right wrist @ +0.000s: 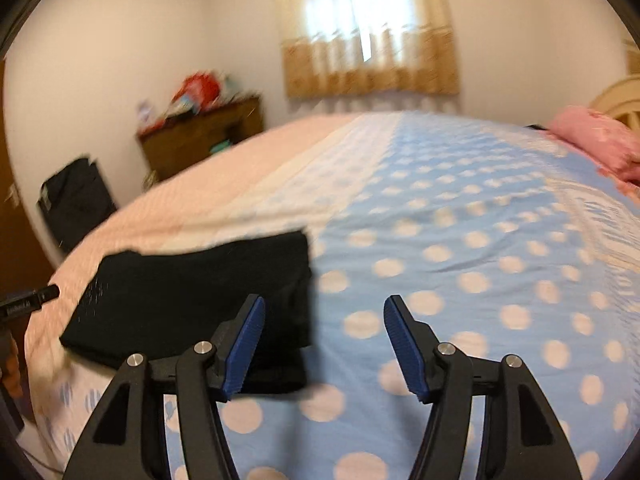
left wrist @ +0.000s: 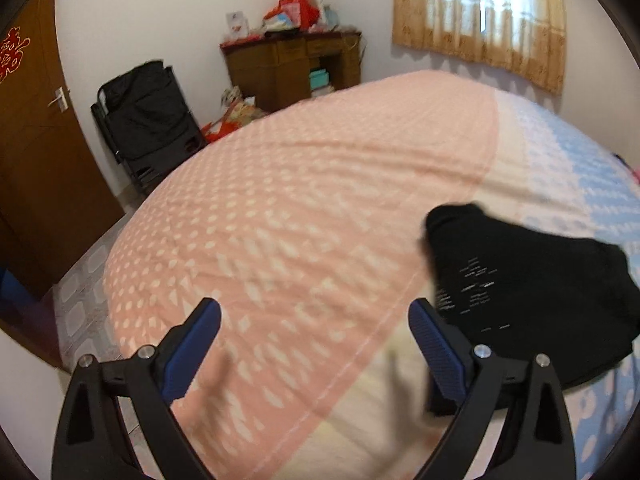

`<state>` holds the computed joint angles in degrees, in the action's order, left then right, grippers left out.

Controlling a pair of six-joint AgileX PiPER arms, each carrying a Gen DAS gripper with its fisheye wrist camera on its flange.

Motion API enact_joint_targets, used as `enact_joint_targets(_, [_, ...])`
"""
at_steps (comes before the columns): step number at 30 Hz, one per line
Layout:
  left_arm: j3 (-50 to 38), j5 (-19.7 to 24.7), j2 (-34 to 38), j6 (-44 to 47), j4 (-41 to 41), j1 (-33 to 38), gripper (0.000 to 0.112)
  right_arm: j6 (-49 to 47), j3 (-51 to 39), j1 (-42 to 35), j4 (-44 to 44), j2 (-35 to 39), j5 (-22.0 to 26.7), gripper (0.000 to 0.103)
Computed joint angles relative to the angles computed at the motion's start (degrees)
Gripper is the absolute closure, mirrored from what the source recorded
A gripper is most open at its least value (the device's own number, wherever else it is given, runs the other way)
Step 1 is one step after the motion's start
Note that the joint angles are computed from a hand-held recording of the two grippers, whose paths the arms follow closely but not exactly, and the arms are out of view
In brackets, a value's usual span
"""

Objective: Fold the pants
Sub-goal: 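Lower the pants onto the bed and open both tools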

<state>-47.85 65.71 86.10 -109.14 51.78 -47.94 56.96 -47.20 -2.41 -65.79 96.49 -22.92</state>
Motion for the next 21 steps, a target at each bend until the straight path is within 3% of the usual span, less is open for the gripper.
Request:
enact_joint_targets(1, [-0.1, 0.2, -0.1, -0.3, 1.0, -0.7, 0.015, -0.9, 0.7, 0.1, 0.8, -1.2, 0.5, 0.084])
enact_joint_targets(2, [-1.2, 0.2, 0.6, -0.2, 2.2, -1.4, 0.015, 0.3, 0.7, 0.2, -0.7, -1.7, 0.7, 0.091])
enact_joint_targets(4, [-4.3, -0.3, 3.0, 1.5, 3.1, -2.2, 0.015, 3.7, 0.3, 1.2, -4.5, -2.3, 0.5, 0.091])
enact_joint_targets(8, [-9.4, -1.8, 7.8, 4.4, 3.6, -2.5, 0.015, 0.9, 0.3, 4.3, -1.9, -1.2, 1.1, 0.091])
enact_joint_targets(11, [-12.5, -1.7, 11.5, 6.2, 2.5, -2.7, 0.015, 9.2, -1.7, 5.0, -9.9, 2.4, 0.3, 0.091])
enact_joint_targets(13, [-13.6, -1.3, 13.5, 7.3, 1.3, -2.5, 0.015, 13.1, -2.7, 6.7, -14.0, 4.9, 4.1, 0.091])
enact_joint_targets(17, [-12.5, -1.9, 15.1, 6.2, 0.3, -2.7, 0.015, 7.5, -1.3, 5.0, -8.5, 7.0, 1.0, 0.091])
enact_joint_targets(21, [-12.2, -1.6, 15.3, 4.9, 0.8, -3.0, 0.011, 3.7, -0.3, 5.7, -4.9, 6.4, 1.8, 0.091])
